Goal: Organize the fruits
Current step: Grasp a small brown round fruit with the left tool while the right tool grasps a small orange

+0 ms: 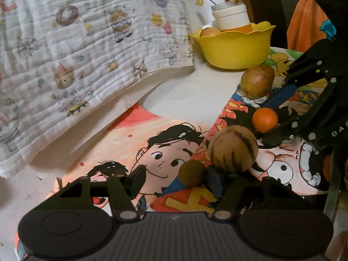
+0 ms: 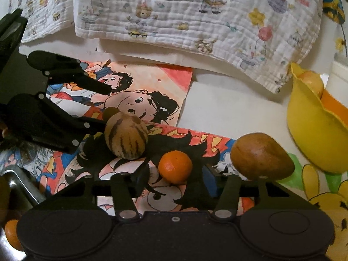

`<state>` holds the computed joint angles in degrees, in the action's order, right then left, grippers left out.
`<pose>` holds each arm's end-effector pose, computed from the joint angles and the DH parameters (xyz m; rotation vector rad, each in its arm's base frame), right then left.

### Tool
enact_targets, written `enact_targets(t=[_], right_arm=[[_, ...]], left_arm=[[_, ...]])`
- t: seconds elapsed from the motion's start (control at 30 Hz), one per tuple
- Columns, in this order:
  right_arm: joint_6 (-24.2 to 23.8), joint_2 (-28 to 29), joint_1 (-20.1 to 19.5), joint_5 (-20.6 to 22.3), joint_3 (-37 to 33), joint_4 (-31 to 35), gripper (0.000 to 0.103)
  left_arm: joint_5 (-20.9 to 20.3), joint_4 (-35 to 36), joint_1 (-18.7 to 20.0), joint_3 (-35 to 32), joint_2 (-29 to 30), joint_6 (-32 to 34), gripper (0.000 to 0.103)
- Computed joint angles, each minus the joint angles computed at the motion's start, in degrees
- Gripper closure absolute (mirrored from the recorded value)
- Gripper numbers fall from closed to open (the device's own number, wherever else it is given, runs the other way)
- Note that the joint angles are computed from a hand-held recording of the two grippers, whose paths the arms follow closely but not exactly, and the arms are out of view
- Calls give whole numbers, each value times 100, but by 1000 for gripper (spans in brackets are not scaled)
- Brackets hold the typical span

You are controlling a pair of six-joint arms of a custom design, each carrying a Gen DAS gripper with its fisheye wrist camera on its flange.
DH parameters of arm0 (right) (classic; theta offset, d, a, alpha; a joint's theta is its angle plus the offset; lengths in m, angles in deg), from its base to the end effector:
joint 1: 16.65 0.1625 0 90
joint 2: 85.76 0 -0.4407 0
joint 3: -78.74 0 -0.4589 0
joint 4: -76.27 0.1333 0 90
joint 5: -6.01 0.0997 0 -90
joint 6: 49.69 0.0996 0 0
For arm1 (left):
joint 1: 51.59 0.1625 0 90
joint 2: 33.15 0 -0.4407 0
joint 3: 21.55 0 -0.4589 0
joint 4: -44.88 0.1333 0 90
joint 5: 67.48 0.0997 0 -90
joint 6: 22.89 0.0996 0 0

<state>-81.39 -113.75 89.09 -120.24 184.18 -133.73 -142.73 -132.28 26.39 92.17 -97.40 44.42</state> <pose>0.2389 -0.5733 -0.0704 0.6599 -2.2340 0.7860 0.0245 -0.6467 0.1954 1.5393 2.0326 -0.6171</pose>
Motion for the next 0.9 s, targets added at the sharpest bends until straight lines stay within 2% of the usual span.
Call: enact_targets(t=[0.1, 0.27, 0.4, 0.6, 0.73, 0.9], right_arm=[[90, -11, -34, 87, 2, 10, 56], [79, -2, -59, 165, 24, -57, 61], [42, 9, -60, 175, 27, -110, 67], [19, -5, -85, 275, 87, -238, 69], [172, -92, -97, 413, 225, -338, 69], [156, -217, -17, 575, 512, -706, 69]], left_arm=[[-70, 167, 14, -27, -18, -30, 49], [-142, 357, 8, -20, -47, -40, 72], [-111, 214, -11, 46, -40, -10, 74], [204, 134, -126, 156, -99, -375, 74], [343, 193, -204, 311, -277, -734, 74], [500, 16, -362, 623, -526, -1002, 74]])
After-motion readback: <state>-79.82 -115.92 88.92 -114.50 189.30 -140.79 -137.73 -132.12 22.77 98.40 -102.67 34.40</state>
